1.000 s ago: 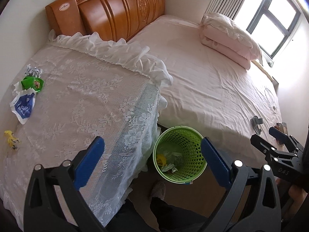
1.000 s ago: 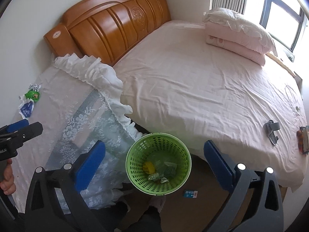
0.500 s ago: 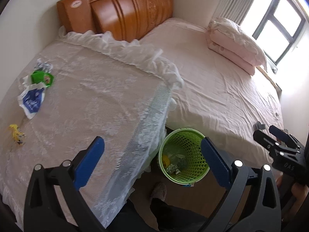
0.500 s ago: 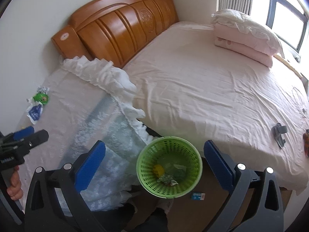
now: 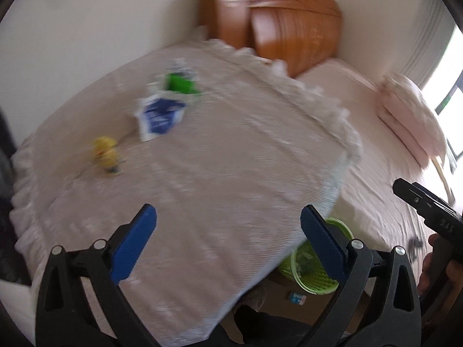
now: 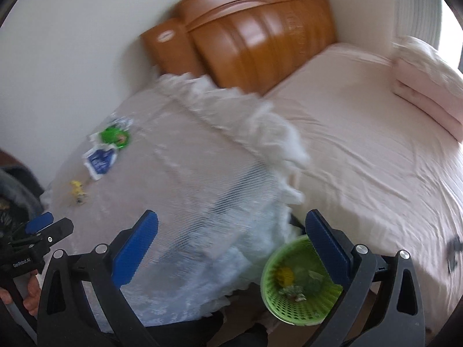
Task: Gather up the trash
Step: 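Move both open tools back over the trash on the bed, then grasp the yellow snack bag with the left tool while the right tool grasps the blue-white bag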
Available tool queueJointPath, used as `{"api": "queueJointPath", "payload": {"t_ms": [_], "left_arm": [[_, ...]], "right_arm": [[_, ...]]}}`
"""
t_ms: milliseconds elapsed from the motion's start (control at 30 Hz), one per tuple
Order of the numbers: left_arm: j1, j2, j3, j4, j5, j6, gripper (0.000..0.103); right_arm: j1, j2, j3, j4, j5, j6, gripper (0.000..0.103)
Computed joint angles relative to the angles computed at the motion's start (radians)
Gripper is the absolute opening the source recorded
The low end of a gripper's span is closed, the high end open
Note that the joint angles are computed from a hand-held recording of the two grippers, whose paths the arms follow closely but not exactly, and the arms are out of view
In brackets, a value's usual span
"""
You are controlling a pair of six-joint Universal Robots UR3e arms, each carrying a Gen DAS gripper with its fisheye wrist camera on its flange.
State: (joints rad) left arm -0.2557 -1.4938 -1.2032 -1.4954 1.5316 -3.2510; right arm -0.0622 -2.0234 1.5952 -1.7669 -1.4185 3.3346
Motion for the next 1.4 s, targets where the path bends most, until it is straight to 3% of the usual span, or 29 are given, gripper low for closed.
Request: {"api": "queueJointPath", "payload": {"t_ms": [300, 500, 633, 800, 967, 1033, 1267, 1400], "left_arm": [[0.254, 0.088, -0.167, 0.076, 0.002, 0.043, 0.095], [0.351, -0.012, -0.213, 0.201, -0.01, 0.053, 0.095], [0.354, -0.122, -0.19, 0.276, 0.032, 0.039, 0.094], [0.35, -0.237, -0.129, 0.292, 0.061, 0.035, 0.077], [0.388, -0.283, -0.111, 0.269, 0.009, 0.028, 0.048], [0.391, -0.283, -0.117, 0.282, 0.012, 0.039, 0.042], [0.429, -0.259, -0.141, 0.286, -0.013, 0.074, 0.034], [0.469, -0.213, -0.161, 0.275, -0.03, 0.104, 0.034]], "right_arm": [[0.232, 0.269, -0.166, -0.111, -0.055, 0.076, 0.101], [0.294, 0.356, -0.233, -0.108, -0.066, 0.116, 0.101], [0.327, 0.419, -0.289, -0.094, -0.078, 0.137, 0.101], [0.367, 0.511, -0.394, -0.057, -0.099, 0.155, 0.101], [0.399, 0.599, -0.502, -0.026, -0.107, 0.172, 0.101], [0.409, 0.628, -0.535, -0.019, -0.102, 0.177, 0.101], [0.451, 0.806, -0.742, 0.0, -0.028, 0.291, 0.101], [0.473, 0.999, -1.003, 0.017, 0.018, 0.439, 0.101]]}}
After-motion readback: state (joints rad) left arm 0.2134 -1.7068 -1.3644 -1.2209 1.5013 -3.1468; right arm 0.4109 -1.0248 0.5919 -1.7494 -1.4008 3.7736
